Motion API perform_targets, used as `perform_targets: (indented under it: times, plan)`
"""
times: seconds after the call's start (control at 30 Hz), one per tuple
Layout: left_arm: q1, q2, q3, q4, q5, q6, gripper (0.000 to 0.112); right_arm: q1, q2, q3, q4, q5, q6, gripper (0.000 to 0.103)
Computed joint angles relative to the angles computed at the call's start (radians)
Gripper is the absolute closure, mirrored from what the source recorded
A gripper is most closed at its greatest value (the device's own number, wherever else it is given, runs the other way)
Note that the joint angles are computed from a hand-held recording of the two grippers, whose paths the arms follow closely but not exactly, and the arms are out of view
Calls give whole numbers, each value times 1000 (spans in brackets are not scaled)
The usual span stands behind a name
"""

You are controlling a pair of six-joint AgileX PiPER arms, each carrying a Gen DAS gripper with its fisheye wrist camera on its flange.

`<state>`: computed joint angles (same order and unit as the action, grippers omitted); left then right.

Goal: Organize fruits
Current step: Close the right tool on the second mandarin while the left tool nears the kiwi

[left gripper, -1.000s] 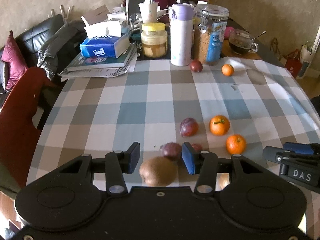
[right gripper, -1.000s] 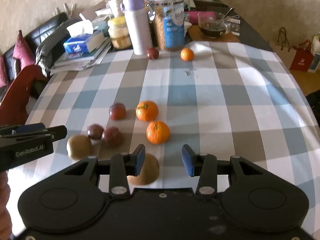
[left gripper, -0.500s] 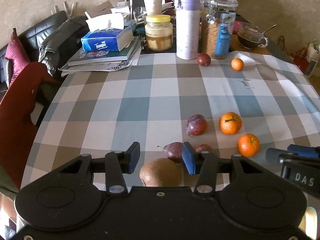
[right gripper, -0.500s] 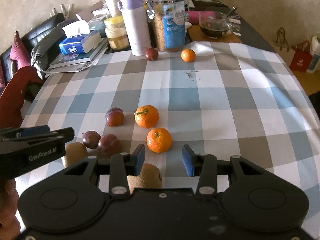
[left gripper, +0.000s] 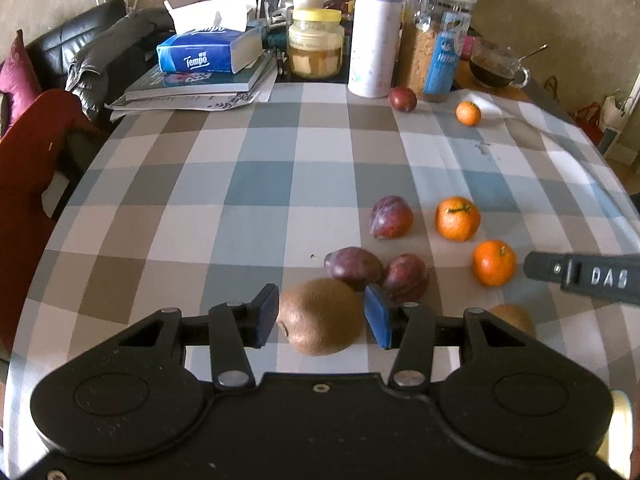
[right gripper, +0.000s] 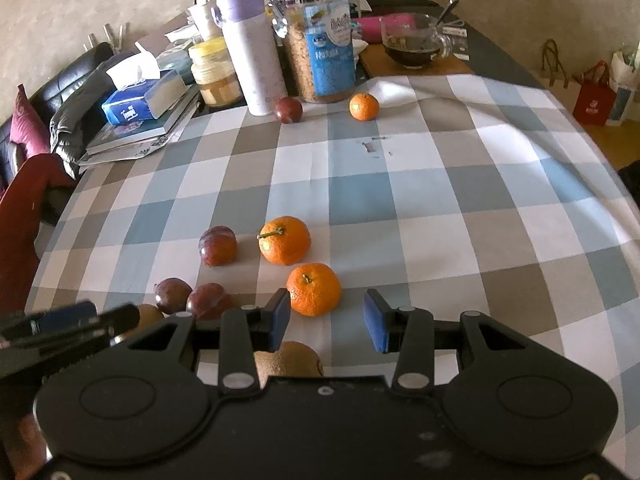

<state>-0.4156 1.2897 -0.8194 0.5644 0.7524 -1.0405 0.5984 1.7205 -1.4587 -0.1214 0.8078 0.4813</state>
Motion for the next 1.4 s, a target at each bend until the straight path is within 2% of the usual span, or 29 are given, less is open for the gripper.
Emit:
perform_targets:
  times: [0.2,0.43,0.87,1.07,1.23,1.4]
  plan:
    - [21,27,20,-24,-50,-13,52,-10,27,-3,25,-29,27,59]
    - [2,59,25,54,-57,-79,48,-20,65,-15,37,-46,39,59]
    - [120,76,45,-49,-154,50,41,-32,112,-42,47,-51,46,59]
    - [122,81,50,-8,-163,49,36,-20,124,-46,36,-66,60,59]
    - [147,79,51,-41,-184,114,36,-7,147,-74,40,-50,56,59]
    - [184,64,60,-162,-212,292,36,5,169,-87,20,-39,54,59]
